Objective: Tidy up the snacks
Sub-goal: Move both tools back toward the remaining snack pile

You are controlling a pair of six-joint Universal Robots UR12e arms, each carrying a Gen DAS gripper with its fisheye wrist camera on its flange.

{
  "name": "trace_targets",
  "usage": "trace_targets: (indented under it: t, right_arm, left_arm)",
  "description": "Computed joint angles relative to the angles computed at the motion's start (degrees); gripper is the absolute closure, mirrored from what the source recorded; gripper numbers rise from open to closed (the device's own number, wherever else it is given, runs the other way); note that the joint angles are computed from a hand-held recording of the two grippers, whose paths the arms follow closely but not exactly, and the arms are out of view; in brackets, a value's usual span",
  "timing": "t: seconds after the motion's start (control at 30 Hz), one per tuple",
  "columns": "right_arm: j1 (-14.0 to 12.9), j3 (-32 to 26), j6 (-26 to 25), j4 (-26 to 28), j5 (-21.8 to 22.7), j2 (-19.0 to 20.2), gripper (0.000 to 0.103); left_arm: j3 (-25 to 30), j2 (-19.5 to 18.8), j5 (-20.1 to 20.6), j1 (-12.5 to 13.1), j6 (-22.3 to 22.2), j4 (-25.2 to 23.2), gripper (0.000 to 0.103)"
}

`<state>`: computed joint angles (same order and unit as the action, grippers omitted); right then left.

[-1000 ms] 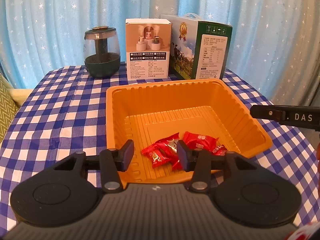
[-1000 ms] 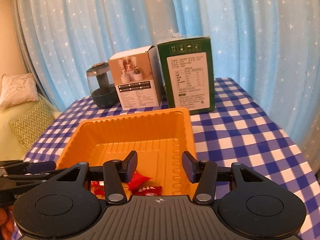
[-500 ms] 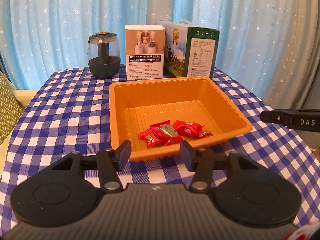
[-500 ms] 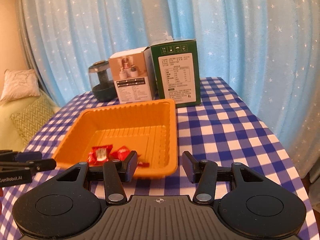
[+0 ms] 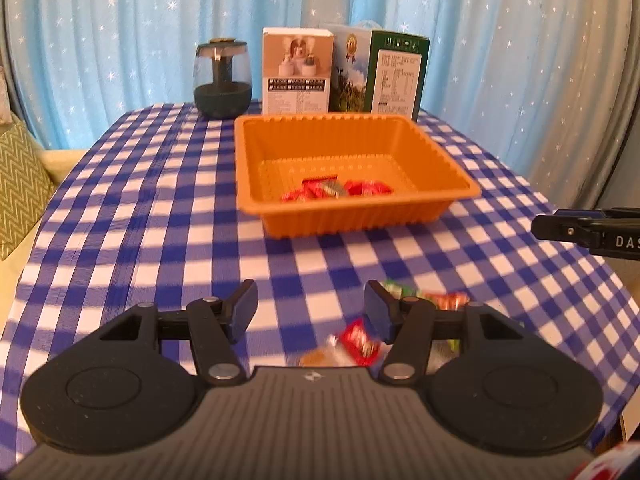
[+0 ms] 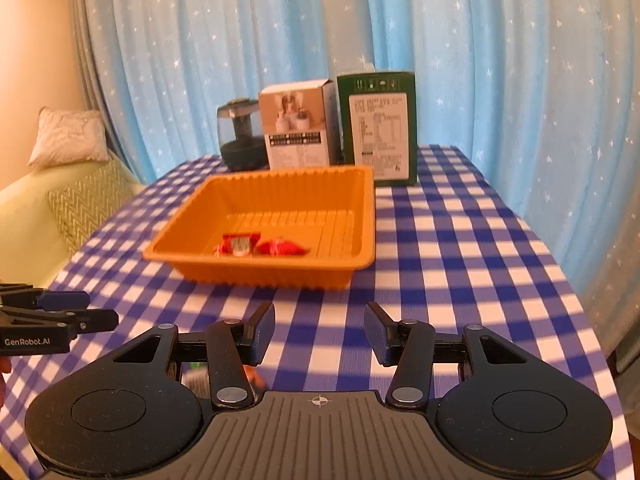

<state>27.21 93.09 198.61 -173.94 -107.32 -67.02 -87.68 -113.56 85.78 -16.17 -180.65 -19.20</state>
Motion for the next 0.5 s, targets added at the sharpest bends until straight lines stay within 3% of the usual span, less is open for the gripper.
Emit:
trace_targets:
  t: [0.27,0.5]
  right_arm:
    - [0.65,2.59,-0.04,1.22,1.38,-0.85,0.053]
    - [0.28,2.09,-3.63,2.49,5.39,-0.24,0.053]
  left_arm:
    - [-4.66,2.39,-0.25,0.39,3.68,0.15,0.048]
    - [-5.59,2.49,-2.34,1.10,5.65,-1.19,0.048]
